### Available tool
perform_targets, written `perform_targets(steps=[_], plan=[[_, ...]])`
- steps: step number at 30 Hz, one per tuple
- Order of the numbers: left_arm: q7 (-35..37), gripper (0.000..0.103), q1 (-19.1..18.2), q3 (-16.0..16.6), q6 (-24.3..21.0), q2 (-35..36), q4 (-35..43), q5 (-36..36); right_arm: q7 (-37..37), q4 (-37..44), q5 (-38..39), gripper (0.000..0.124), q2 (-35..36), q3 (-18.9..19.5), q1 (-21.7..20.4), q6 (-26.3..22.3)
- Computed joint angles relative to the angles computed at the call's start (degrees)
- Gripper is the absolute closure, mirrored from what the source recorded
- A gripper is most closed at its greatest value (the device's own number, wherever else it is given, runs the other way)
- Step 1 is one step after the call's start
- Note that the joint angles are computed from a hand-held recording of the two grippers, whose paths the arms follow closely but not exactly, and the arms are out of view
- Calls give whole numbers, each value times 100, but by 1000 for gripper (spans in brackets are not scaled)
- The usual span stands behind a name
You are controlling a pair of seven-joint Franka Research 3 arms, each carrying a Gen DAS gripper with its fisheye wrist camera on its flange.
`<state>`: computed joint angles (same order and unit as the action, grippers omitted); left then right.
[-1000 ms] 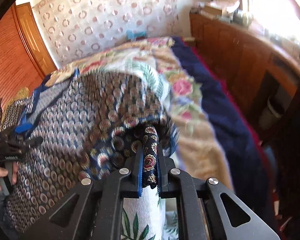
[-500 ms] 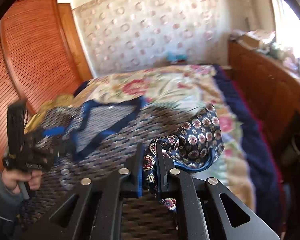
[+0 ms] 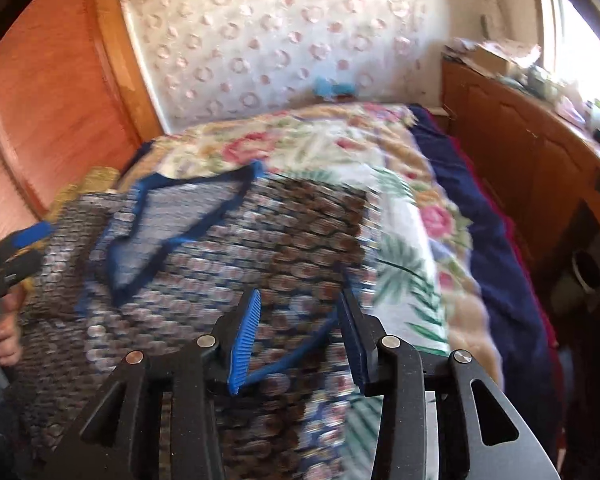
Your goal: Fold small clothes
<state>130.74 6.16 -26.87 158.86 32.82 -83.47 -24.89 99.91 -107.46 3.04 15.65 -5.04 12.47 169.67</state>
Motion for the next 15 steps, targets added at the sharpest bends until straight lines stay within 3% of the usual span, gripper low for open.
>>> perform_targets(steps=[5, 7, 12, 15], plan=[[-196, 1, -79, 167, 30, 30, -14, 202, 355, 632, -138, 85, 522, -224, 40, -486], [-271, 1, -70, 201, 32, 55, 9, 269, 331, 987, -115, 115, 763, -147, -14, -652], [-493, 1, -31, 282, 83, 92, 52, 412, -14, 1596, -33, 117, 1101, 33, -23, -579], [-649, 1, -16, 328, 65, 157, 167, 508, -565, 2014, 284, 118, 1336, 391, -229, -614]])
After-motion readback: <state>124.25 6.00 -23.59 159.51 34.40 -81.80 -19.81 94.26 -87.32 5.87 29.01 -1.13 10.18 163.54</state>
